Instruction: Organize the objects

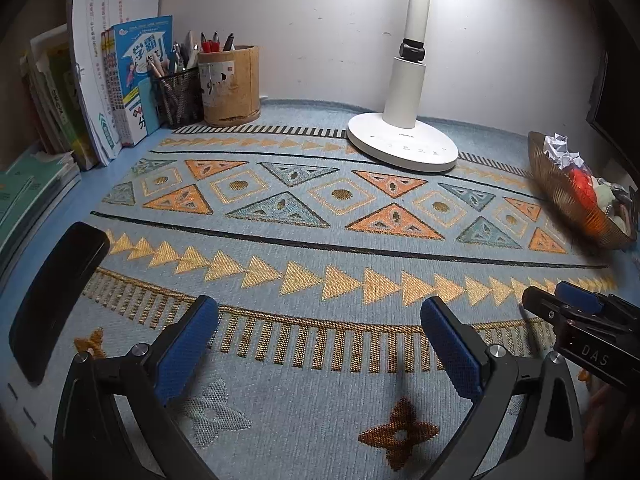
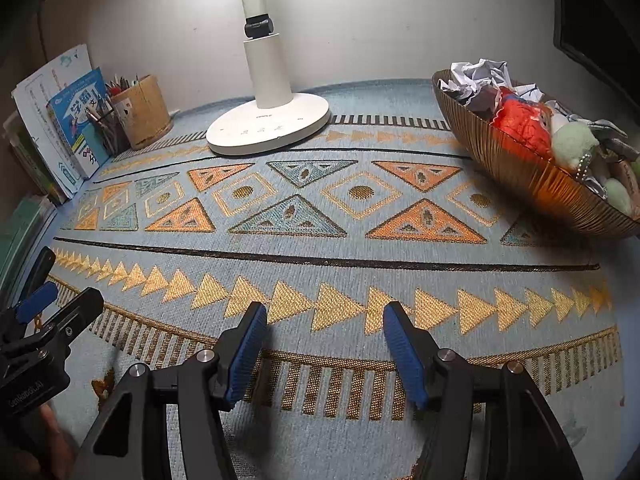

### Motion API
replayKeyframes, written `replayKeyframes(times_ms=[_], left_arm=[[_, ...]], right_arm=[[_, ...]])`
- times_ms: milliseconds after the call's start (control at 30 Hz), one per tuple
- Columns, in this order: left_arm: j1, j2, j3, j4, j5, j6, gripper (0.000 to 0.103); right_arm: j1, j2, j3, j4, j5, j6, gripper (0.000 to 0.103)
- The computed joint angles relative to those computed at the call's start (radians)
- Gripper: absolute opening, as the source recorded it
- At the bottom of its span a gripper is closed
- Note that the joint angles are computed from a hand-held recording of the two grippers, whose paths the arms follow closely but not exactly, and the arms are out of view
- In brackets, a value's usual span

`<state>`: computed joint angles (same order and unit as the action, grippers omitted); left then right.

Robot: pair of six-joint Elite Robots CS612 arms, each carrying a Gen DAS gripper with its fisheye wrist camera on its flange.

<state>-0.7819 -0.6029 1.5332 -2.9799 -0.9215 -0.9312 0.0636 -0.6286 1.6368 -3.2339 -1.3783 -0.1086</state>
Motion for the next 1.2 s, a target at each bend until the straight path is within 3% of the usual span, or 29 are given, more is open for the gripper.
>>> replayKeyframes(times_ms=[333,633,1200], left_arm=[[0.003,0.001,-0.019,0.077,-0.008,-0.015,0.102],[0.027,0.003,-0.056,0.223,-0.105,-0.071,0.102],[0.028,0.001,-0.053,0.217,-0.110,-0.072,0.102]], right_arm=[[-0.003,-0.001,0.006,-0.014,0.002,0.022,0.059],[-0.004,0.000,0.004,-0.008,0.013,0.003,0.062],[-0.006,0.000,0.000,0.009,0.037,-0.012,0.073]])
